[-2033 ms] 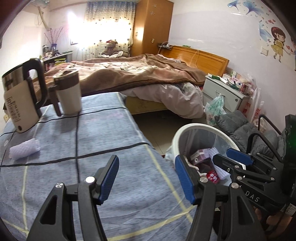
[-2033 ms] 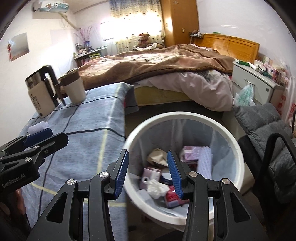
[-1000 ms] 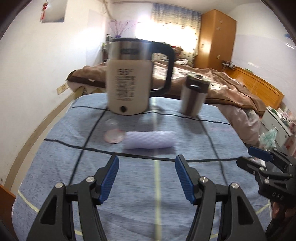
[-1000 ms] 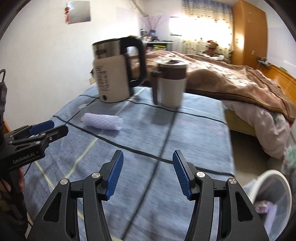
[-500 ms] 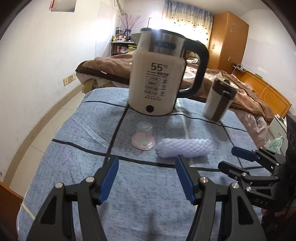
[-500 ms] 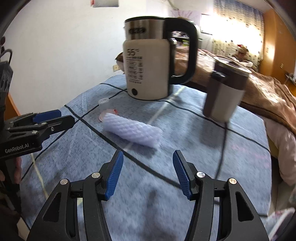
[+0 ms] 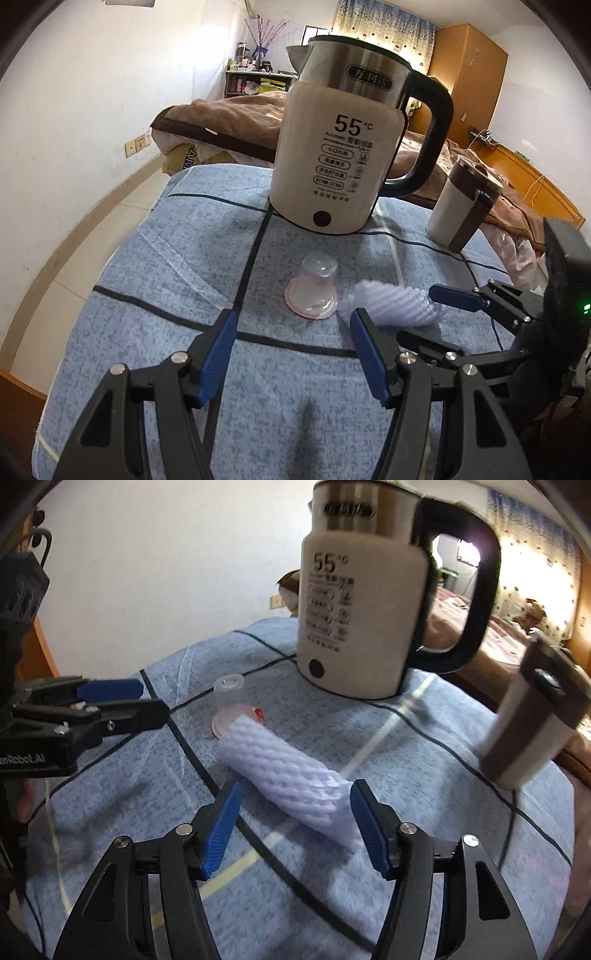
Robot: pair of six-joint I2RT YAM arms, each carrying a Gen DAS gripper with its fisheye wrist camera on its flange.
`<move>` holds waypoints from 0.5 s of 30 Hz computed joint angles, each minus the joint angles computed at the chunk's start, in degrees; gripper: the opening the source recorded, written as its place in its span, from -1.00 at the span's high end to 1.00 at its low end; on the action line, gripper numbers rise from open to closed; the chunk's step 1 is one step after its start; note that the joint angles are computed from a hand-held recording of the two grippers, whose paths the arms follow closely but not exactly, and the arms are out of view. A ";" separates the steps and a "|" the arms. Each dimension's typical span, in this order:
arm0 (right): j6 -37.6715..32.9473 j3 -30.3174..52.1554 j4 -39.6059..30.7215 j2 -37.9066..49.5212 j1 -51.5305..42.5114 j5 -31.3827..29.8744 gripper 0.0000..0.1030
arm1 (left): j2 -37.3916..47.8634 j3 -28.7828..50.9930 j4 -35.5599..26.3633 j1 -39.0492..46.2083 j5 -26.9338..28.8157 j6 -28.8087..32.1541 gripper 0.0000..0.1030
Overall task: Collect trash
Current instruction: 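Grasp the second foam sleeve with the right tool while the left tool grasps the clear plastic cup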
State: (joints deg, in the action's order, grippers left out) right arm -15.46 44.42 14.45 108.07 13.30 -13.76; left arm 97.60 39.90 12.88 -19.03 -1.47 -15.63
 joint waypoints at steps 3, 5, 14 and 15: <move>-0.33 2.34 -0.65 1.93 0.35 1.56 -0.23 | 1.71 2.13 -0.57 0.14 0.59 0.40 -0.28; 0.23 3.58 -1.35 2.70 0.41 2.34 -0.23 | 2.63 3.28 -0.46 0.07 0.61 0.49 -0.28; 4.05 5.82 -1.14 5.07 -0.84 4.34 0.33 | 7.64 8.35 -1.19 0.16 1.37 0.96 -0.28; 4.50 5.81 -1.19 5.00 -1.26 3.91 0.42 | 8.46 8.89 -1.20 -0.04 1.12 1.07 -0.28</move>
